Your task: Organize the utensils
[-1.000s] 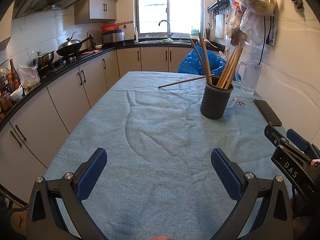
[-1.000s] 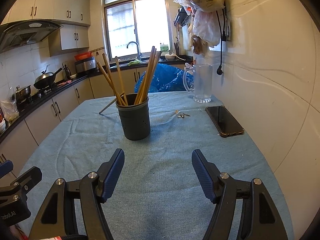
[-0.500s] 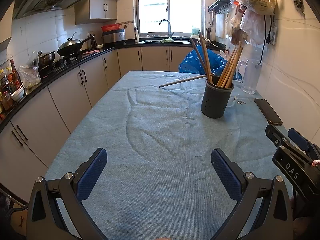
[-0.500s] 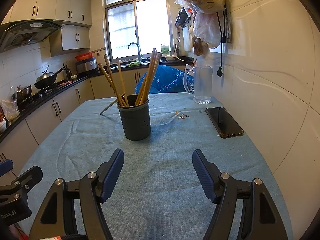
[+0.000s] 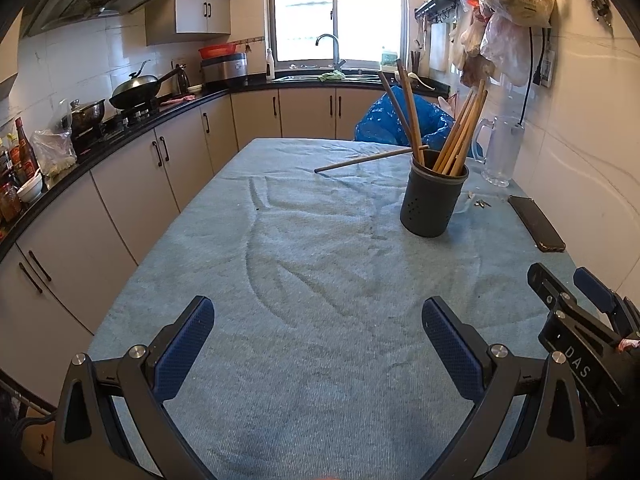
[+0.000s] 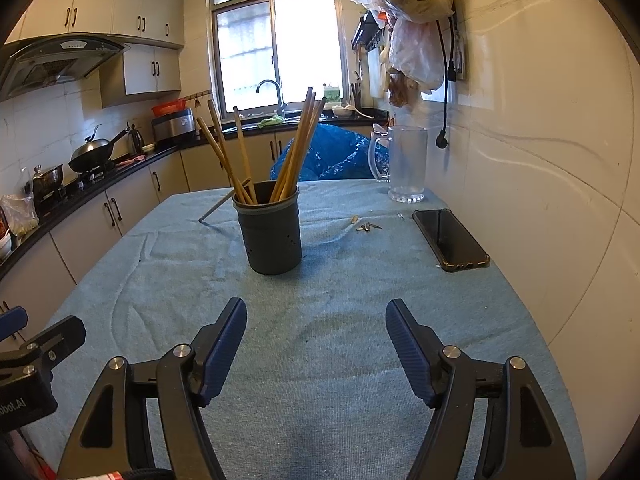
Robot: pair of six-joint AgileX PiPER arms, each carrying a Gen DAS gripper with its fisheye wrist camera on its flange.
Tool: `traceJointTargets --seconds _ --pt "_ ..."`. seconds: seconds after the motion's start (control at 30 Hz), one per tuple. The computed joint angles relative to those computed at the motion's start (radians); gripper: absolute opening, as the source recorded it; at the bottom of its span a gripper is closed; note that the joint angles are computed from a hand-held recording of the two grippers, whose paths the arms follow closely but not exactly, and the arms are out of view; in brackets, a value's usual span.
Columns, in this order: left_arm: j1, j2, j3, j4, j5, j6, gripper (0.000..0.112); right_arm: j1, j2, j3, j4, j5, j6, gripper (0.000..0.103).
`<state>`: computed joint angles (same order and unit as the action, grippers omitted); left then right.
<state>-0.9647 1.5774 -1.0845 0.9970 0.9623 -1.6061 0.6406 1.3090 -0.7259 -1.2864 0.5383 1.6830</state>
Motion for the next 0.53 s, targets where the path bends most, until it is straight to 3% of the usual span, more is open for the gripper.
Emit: traceJointTargets --seconds 0.53 --pt "0.069 0.075 -0.073 -0.082 -0.040 0.116 0.103 -0.073 0.066 -0.027 0.077 -0.073 -0.083 0.076"
